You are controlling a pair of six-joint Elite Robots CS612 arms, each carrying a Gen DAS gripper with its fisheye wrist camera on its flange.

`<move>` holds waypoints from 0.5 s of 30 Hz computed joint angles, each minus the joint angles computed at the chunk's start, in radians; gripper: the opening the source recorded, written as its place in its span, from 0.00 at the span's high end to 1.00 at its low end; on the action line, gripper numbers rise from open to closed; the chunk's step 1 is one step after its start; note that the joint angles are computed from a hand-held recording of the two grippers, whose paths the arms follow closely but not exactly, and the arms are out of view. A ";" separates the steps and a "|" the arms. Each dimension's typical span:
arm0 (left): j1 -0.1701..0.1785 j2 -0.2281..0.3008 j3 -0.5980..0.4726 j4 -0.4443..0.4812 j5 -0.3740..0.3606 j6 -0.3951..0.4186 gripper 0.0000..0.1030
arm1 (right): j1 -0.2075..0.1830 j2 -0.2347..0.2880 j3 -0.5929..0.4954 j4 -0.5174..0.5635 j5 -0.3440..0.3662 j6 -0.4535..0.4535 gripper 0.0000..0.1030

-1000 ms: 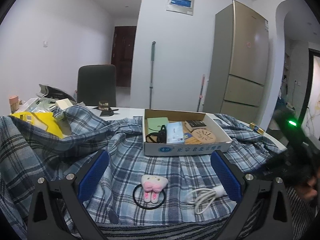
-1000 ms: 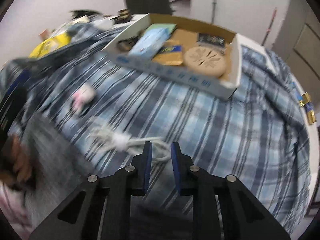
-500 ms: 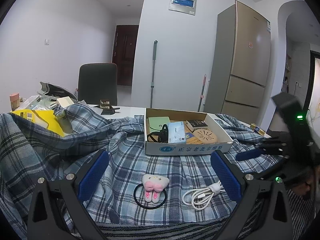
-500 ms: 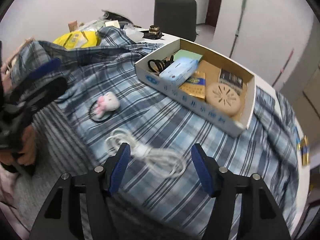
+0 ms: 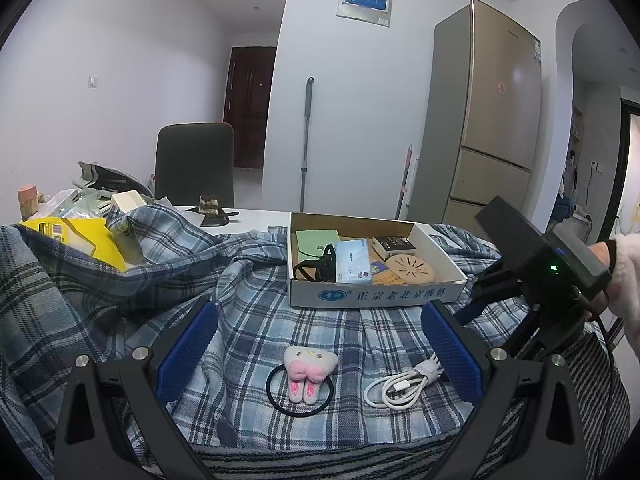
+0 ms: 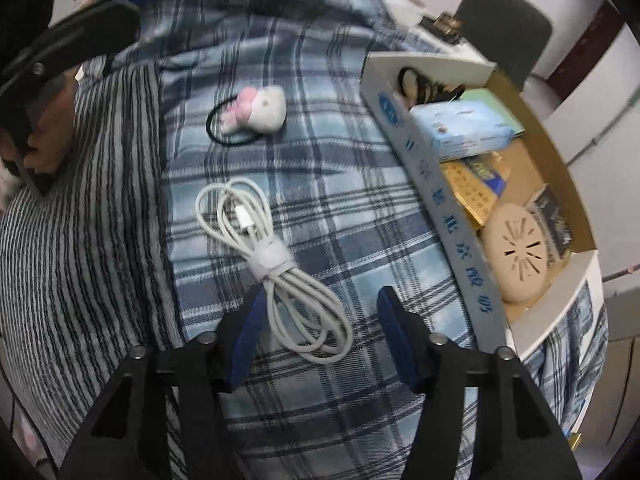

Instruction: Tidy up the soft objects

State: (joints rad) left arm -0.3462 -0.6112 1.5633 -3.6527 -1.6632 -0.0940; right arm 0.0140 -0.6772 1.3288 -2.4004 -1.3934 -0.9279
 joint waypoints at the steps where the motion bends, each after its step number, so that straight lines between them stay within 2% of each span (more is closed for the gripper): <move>1: 0.000 0.000 0.000 0.002 -0.001 -0.002 0.00 | 0.002 0.002 -0.009 0.029 0.001 -0.009 0.61; 4: 0.000 0.000 0.000 0.003 -0.002 -0.005 0.00 | 0.010 -0.004 0.018 -0.039 -0.020 -0.011 0.66; 6: 0.000 0.000 0.000 0.003 -0.002 -0.003 0.00 | 0.009 -0.013 0.045 -0.089 -0.005 0.036 0.68; 9: -0.001 -0.001 0.001 0.000 -0.002 0.004 0.00 | 0.013 -0.030 0.096 -0.189 -0.032 0.132 0.71; 12: -0.001 -0.001 0.003 -0.004 -0.001 0.006 0.00 | 0.010 -0.054 0.140 -0.249 -0.063 0.337 0.76; 15: -0.001 -0.001 0.002 -0.006 -0.002 0.006 0.00 | -0.020 -0.087 0.195 -0.305 -0.023 0.619 0.83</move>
State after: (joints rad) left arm -0.3468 -0.6119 1.5658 -3.6583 -1.6655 -0.0883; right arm -0.0063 -0.7641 1.5242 -2.7057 -1.4160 -0.3084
